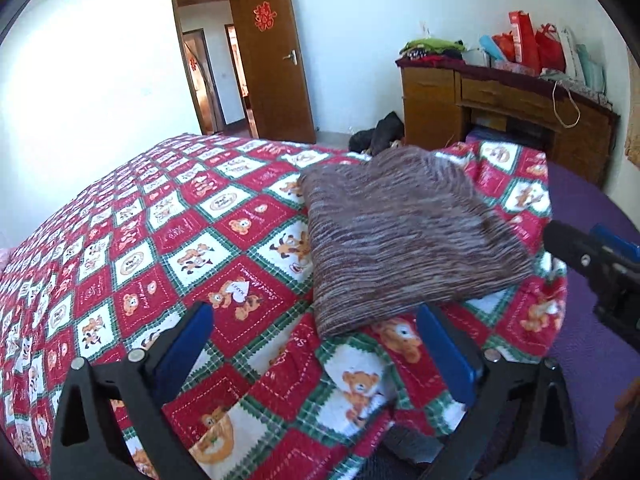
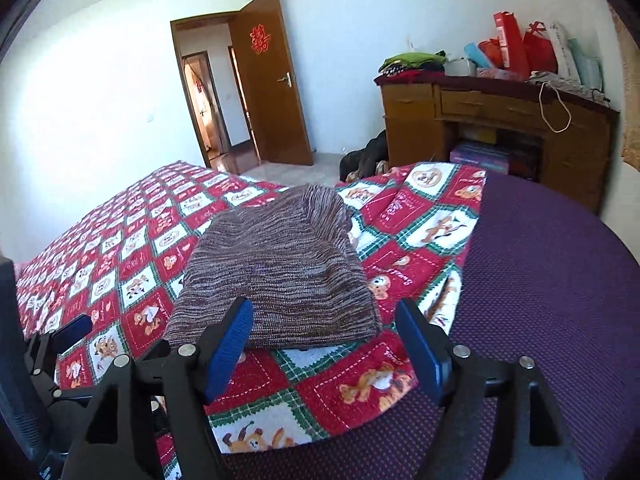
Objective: Fold small clothes
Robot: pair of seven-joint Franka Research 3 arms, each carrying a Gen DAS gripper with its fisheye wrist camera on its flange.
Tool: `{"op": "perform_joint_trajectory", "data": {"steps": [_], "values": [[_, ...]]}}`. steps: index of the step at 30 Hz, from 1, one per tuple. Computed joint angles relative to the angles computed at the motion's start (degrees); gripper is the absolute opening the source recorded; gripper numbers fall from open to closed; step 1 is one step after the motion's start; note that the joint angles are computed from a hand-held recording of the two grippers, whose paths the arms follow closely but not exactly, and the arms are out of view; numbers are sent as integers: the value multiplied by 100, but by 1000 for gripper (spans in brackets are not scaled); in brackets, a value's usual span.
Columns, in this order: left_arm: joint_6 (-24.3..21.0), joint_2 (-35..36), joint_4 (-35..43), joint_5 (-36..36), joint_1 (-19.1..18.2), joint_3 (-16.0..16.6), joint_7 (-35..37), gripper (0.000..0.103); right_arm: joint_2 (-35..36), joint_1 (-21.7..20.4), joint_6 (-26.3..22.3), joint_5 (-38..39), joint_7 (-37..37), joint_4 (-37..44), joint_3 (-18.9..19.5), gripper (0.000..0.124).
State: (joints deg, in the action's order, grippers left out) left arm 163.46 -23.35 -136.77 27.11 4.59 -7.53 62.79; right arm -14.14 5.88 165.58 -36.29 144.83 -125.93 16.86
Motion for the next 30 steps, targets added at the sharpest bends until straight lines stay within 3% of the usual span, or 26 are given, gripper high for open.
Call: {"op": "perform_joint_trajectory", "data": {"steps": [2, 5, 14, 19, 26, 30], "values": [[-145, -107, 44, 2, 42, -59, -99, 103, -147, -69, 43, -115, 57, -82, 23, 75], [-356, -256, 94, 50, 92, -159, -358, 103, -393, -504, 171, -641, 571, -139, 347, 76], [-110, -818, -77, 314, 232, -346, -898, 103, -1367, -2093, 631, -1825, 1826, -167, 1513, 89], [220, -1113, -202, 150, 132, -185, -992, 103, -1867, -2639, 1019, -1706, 1925, -230, 1801, 91], [589, -1672, -310, 502, 861, -688, -1643, 103, -2677, -3230, 1686, -1259, 2084, -460, 1905, 96], [618, -1831, -342, 514, 828, -662, -1734, 103, -2863, -3270, 1789, -915, 1958, -545, 1844, 97]]}}
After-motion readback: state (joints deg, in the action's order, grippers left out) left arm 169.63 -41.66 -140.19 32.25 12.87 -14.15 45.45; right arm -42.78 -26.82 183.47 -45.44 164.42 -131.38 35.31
